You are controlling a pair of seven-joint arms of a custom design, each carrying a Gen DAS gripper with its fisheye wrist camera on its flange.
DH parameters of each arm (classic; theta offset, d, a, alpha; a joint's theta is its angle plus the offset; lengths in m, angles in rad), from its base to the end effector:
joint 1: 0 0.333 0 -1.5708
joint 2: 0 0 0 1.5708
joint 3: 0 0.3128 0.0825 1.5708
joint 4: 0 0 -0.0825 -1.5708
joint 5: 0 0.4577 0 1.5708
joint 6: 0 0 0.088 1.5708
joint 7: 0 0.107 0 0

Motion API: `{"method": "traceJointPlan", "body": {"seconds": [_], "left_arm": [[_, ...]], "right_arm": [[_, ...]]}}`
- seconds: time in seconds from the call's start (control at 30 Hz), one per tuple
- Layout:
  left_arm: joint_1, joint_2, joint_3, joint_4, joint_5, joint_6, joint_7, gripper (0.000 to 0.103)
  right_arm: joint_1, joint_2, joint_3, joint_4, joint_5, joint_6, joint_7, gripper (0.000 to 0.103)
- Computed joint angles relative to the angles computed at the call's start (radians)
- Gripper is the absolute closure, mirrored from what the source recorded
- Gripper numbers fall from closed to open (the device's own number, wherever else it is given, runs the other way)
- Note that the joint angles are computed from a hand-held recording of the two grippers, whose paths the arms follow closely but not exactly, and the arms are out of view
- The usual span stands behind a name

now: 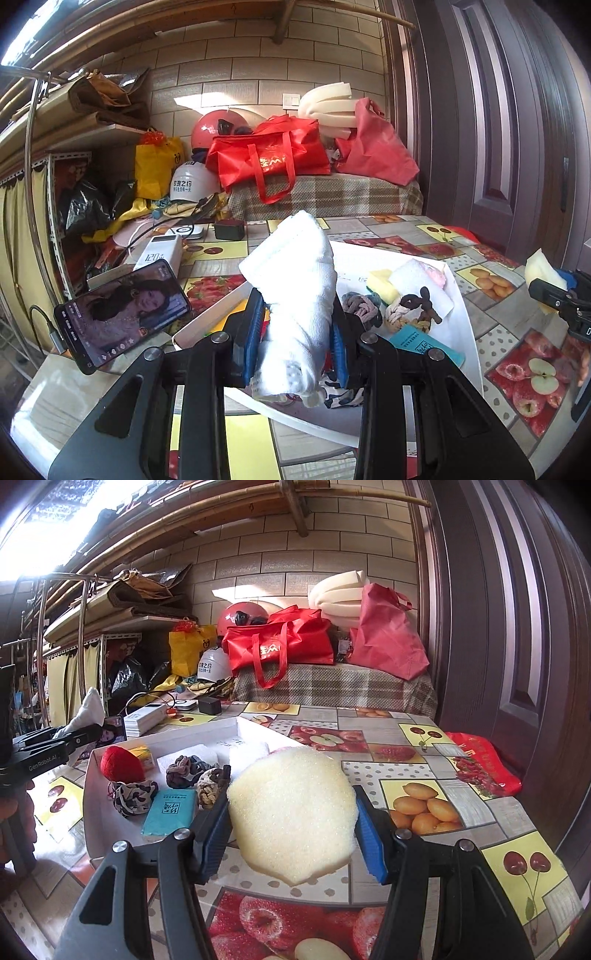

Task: Organize soft objects
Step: 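Carry the white sock and foam block with both tools over the white box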

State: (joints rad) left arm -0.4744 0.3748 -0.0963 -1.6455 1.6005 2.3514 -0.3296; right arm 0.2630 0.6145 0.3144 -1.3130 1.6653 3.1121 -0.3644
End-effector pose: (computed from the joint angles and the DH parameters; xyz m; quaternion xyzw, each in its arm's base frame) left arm 0.6543 -0.3940 0.4105 -0.6442 0.4902 -0.3587 0.4648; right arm 0.7462 0.3138 0.4150 -0.7323 0.3473 -0.2879 0.5101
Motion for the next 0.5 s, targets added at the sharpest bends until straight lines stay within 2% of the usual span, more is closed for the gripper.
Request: {"method": "traceJointPlan", "body": {"seconds": [0.17, 0.3, 0.5], "left_arm": [[0.009, 0.024, 0.009, 0.035, -0.028, 0.009, 0.023, 0.072], [0.012, 0.029, 0.018, 0.042, -0.037, 0.024, 0.015, 0.072], [0.009, 0.058, 0.029, 0.084, -0.058, 0.028, 0.051, 0.072]], "right_arm": [[0.022, 0.033, 0.016, 0.04, -0.028, 0.015, -0.024, 0.042], [0.035, 0.061, 0.029, 0.062, -0.139, 0.027, 0.055, 0.042], [0.086, 0.111, -0.009, 0.11, -0.363, 0.02, 0.281, 0.042]]}}
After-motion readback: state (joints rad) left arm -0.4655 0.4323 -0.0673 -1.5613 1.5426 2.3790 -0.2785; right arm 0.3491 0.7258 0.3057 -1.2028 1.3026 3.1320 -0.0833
